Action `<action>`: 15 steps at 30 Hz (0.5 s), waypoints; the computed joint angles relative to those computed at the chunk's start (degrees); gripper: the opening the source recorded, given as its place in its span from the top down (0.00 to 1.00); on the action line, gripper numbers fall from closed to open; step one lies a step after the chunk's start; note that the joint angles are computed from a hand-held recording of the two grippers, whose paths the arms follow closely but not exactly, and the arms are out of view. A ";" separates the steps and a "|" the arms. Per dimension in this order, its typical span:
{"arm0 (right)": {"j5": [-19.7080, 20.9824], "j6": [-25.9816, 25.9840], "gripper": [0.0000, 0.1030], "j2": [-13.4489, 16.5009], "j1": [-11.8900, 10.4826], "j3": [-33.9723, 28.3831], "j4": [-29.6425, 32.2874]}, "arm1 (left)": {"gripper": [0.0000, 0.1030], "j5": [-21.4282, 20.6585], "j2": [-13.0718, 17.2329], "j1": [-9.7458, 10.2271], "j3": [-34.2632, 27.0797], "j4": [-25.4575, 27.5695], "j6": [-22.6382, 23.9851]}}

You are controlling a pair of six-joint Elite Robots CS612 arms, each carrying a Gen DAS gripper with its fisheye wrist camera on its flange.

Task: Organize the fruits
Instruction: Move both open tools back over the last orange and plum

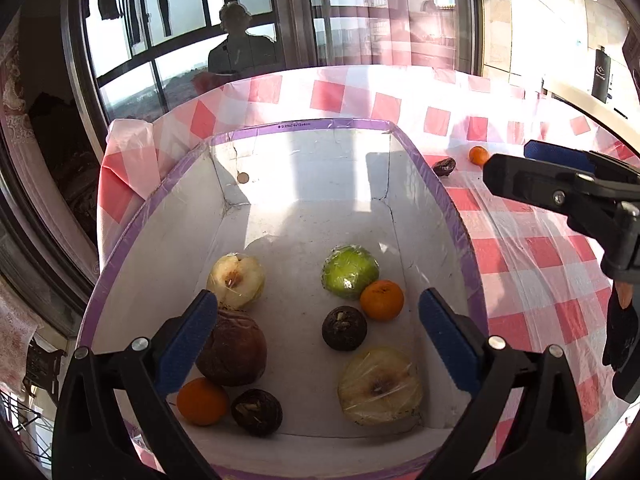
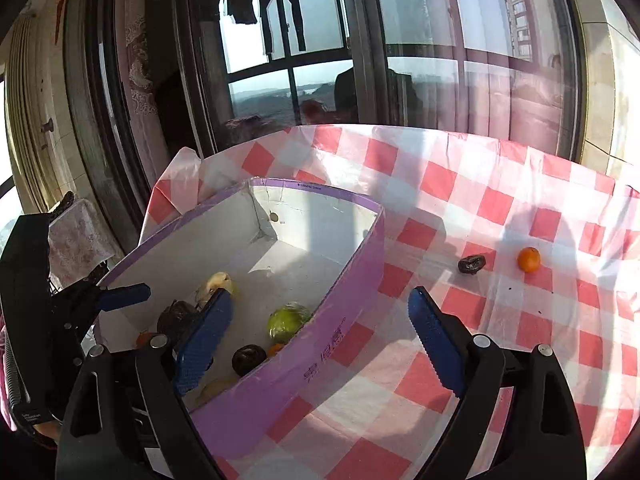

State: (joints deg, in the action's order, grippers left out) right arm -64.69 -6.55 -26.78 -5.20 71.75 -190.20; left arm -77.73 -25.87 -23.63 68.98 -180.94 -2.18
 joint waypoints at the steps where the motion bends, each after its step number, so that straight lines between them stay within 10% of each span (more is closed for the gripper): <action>1: -0.39 1.70 0.16 -0.02 -0.70 0.99 -1.84 | 0.02 -0.24 -0.09 -0.38 0.33 -1.79 -0.02; 8: -6.32 15.68 0.16 1.91 -5.43 4.56 -6.46 | 0.02 -12.29 1.52 -3.16 -0.27 -14.40 3.89; 11: -7.49 21.15 0.16 2.88 -7.11 4.92 -6.54 | 0.02 -19.23 4.92 -3.96 -6.10 -9.99 4.59; 15: -9.42 28.41 0.16 3.91 -9.07 5.16 -8.35 | 0.02 -18.02 11.98 -5.16 -19.23 2.17 0.65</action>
State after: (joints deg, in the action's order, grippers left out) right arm -74.11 21.86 -22.86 -14.28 76.91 -198.55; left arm -95.75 -13.90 -28.79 49.75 -178.77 -1.53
